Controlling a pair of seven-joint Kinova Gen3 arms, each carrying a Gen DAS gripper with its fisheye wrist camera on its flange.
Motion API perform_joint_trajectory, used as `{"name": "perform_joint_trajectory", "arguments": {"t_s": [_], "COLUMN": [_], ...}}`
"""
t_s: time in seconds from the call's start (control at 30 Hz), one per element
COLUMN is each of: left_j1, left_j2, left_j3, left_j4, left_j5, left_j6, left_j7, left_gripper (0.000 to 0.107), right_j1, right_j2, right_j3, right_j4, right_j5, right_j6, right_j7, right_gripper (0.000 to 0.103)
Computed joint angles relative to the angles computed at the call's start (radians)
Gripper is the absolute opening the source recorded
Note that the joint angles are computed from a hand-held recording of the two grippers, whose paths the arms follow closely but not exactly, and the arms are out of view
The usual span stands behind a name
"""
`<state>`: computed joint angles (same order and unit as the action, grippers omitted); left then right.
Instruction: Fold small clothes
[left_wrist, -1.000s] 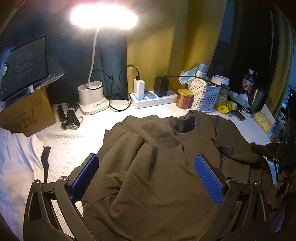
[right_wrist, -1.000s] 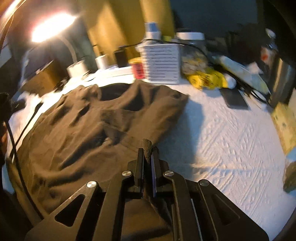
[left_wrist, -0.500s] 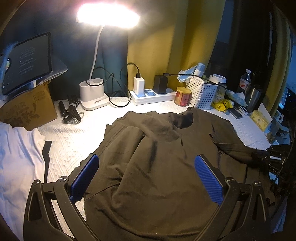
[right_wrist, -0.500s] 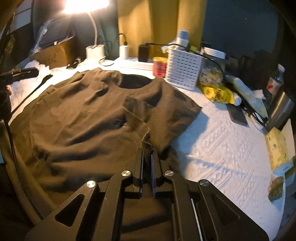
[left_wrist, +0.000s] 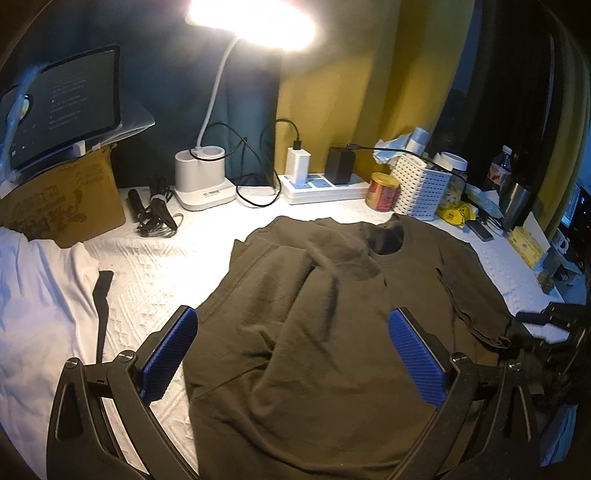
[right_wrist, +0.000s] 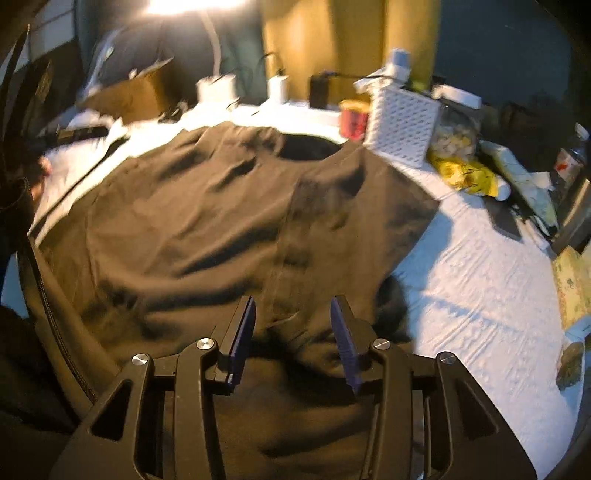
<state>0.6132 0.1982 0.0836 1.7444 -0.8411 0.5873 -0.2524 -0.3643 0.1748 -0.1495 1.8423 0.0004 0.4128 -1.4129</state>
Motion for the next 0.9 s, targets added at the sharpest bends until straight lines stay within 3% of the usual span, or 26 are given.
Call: {"name": "perform_joint_trajectory", "arguments": {"t_s": [0.07,0.17,0.3,0.8,0.9], "left_j1": [-0.001,-0.015,-0.024,-0.039,-0.041], "left_j2": [0.001,0.008,0.025,0.097,0.111], "left_j3": [-0.003,-0.003,-0.013,-0.064,-0.072], "left_j4": [-0.002,-0.007,-0.018,-0.099,-0.115], "left_j5": [-0.008,0.008,0.034,0.114,0.13], "left_j6": [-0.001,-0.005,-0.009,0.031,0.046], "left_j7": [0.001,-0.02,-0.047,-0.131,-0.148], "left_gripper": [0.102,0.102,0.102,0.102,0.102], "right_j1": [0.044,0.028,0.063,0.239,0.258], "right_j2": [0.009,0.037,0.107,0.374,0.401], "right_j3": [-0.012,0.044,0.058,-0.023,-0.046], "right_j4": [-0.028,-0.077,-0.175,-0.521,-0.56], "right_j5": [-0.035,-0.013,-0.017,-0.225,-0.259], "right_j6": [0.004,0.016,0.051,0.235,0.26], "right_j7": [0.017,-0.033,-0.06,0.058,0.098], "right_gripper": [0.045,0.045,0.045,0.044,0.003]}}
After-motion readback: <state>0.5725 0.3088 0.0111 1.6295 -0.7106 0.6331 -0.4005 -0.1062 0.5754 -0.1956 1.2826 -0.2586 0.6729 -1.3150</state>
